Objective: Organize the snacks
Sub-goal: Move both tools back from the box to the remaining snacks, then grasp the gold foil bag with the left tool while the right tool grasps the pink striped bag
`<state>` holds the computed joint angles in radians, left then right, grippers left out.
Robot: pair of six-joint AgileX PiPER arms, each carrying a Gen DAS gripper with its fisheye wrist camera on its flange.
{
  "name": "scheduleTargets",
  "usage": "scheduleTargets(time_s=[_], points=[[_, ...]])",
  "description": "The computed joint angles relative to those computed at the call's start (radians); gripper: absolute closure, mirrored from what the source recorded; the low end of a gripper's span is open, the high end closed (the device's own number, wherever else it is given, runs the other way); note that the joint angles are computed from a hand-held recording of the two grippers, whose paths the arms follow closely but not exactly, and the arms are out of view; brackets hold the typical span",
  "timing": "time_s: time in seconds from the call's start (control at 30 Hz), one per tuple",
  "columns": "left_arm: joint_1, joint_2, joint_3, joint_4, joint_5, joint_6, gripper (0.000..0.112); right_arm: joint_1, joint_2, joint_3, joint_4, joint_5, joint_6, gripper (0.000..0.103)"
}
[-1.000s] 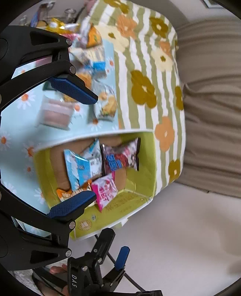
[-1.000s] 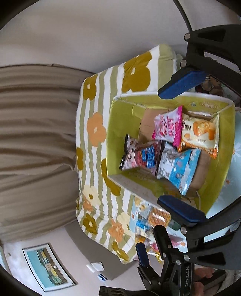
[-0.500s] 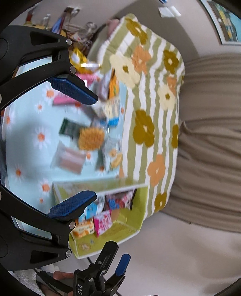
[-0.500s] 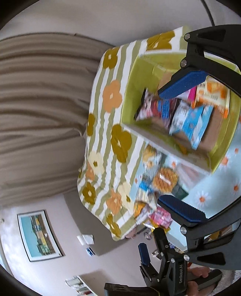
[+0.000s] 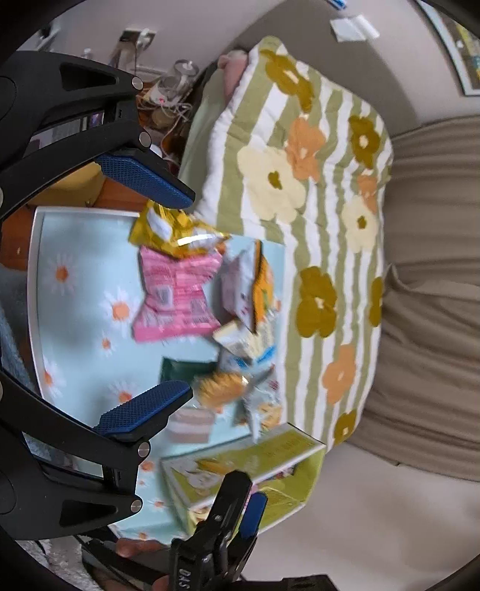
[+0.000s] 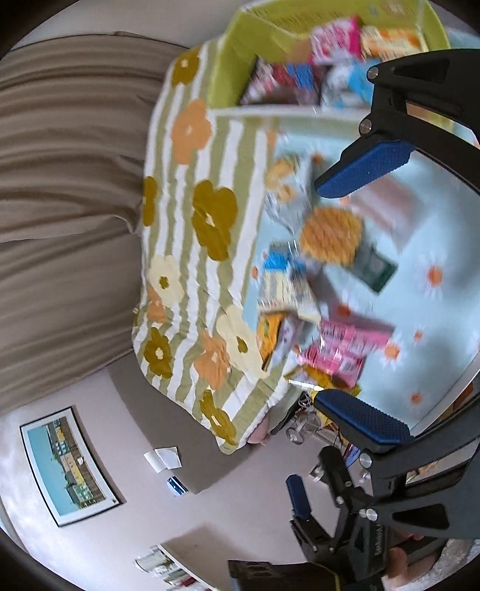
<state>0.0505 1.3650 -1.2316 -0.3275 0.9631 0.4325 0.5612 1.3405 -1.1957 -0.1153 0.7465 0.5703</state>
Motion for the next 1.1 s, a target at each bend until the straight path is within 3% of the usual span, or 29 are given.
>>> scheduleTargets(time_s=[0.2,0.37,0.67,0.8,0.93,1.1], points=[[0.178,0.162,-0.029,-0.138,0.069,0.342,0.019,0.093,0.144,-0.033,-0.078,-0.041,0.236,0.0],[0.202,0.304,-0.076,-0.168,0.086,0.469,0.019,0.117,0.235,-0.042,-0.052,-0.071,0.303,0.0],[0.15,0.508,-0.164,-0.148,0.025,0.495,0.02,0.074,0.371,-0.007,0.135,-0.217,0.149,0.0],[0.133,0.58,-0.199,-0.126,0.012,0.492,0.031,0.066,0.42,-0.009,0.196,-0.266,0.095,0.0],[0.127,0.621,-0.218,-0.123,0.011,0.496,0.033,0.057,0.466,-0.019,0.278,-0.299,0.033,0.0],[0.128,0.653,-0.247,-0.117,0.038,0.509,0.053,0.062,0.497,-0.039,0.315,-0.313,0.016,0.0]])
